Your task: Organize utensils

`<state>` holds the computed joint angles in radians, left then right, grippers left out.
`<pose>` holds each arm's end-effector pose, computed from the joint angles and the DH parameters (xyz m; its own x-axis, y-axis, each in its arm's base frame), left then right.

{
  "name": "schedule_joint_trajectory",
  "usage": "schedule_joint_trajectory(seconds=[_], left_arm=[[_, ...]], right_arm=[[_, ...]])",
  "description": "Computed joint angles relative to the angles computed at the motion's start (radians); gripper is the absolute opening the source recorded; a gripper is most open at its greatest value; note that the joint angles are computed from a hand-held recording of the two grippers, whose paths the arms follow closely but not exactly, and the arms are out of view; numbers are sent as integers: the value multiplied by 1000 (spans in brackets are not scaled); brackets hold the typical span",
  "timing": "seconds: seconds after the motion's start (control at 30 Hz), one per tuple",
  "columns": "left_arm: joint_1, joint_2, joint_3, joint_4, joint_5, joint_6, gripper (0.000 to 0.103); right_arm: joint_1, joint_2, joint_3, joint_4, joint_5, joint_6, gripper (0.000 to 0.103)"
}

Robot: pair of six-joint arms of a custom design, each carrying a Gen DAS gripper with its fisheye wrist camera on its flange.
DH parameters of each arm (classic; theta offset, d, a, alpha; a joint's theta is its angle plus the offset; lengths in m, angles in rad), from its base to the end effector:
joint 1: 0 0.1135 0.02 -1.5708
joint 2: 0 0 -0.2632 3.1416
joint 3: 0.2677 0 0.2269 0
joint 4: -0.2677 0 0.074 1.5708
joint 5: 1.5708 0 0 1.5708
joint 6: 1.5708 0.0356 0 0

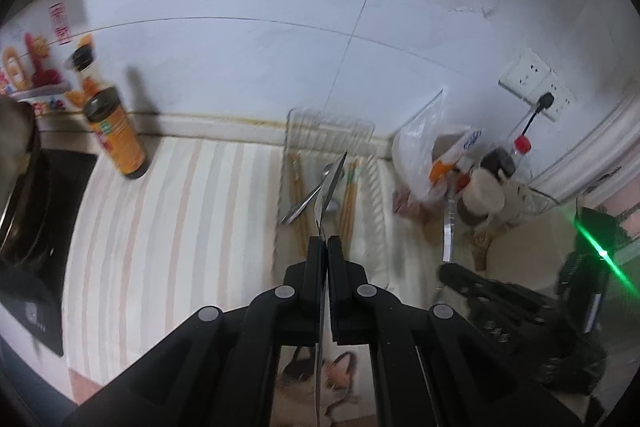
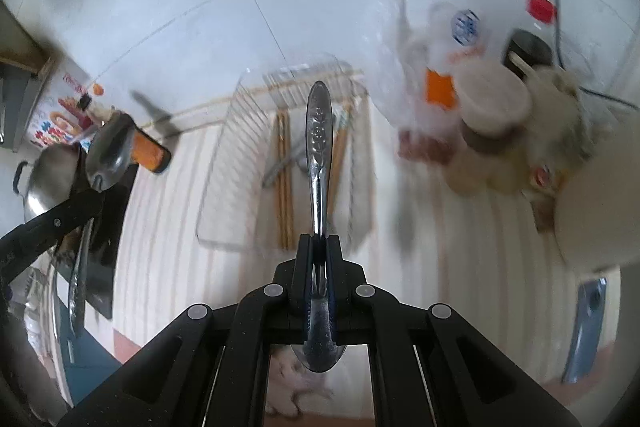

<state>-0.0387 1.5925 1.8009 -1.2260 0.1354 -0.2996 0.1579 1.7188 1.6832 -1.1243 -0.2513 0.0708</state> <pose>0.2844 -0.0158 0.3877 -0.8446 -0.2599 -0.4681 -0.1466 0.9531 -0.2648 0.3176 0.0595 0.3266 -0.9208 -0.0772 -0.3823 -0.1857 0.9488 0.2556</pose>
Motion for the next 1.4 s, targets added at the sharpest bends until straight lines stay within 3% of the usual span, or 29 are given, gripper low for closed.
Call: schedule_joint_trajectory(seconds=[0.23, 0.4, 0.53, 0.57, 0.67, 0.7, 0.77, 0.8, 0.83, 0.93, 1.0, 1.07, 1.13, 1.2, 1.4], left_arm=[[6, 249, 209, -30, 31, 14, 1], [31, 374, 255, -31, 81, 11, 1], [40, 407, 252, -39, 66, -1, 3], [41, 398, 233, -33, 58, -3, 3], [32, 338, 136, 6, -11, -10, 8], [25, 324, 114, 10, -49, -10, 17], [1, 275, 34, 38, -146, -11, 46], [-6, 240, -20, 67, -184, -15, 67], [-7, 213, -62, 94, -204, -17, 71], [-26, 123, -190, 152, -266, -16, 77], [-31, 88, -238, 165, -278, -26, 90], [-43, 50, -276, 170, -293, -30, 95], [-63, 12, -306, 167, -322, -30, 103], [-82, -25, -329, 164, -342, -38, 103], [-127, -127, -356, 130, -378, -57, 103]], right_arm=[[34, 262, 245, -33, -23, 61, 6], [39, 408, 381, -68, -17, 78, 6], [34, 510, 504, -145, -17, 80, 8], [31, 502, 490, -137, -16, 73, 8], [31, 442, 397, -89, 30, 54, 28], [33, 409, 350, -63, 52, 44, 34], [46, 327, 236, -6, 118, 23, 41], [51, 294, 192, 16, 143, 17, 48], [57, 254, 135, 45, 168, 13, 56], [64, 155, -7, 111, 220, 5, 72], [65, 100, -81, 137, 239, 2, 75], [65, 51, -142, 153, 258, 3, 78], [62, 4, -192, 165, 273, 0, 94], [63, -44, -232, 169, 290, -1, 103], [64, -184, -288, 144, 330, 11, 103]])
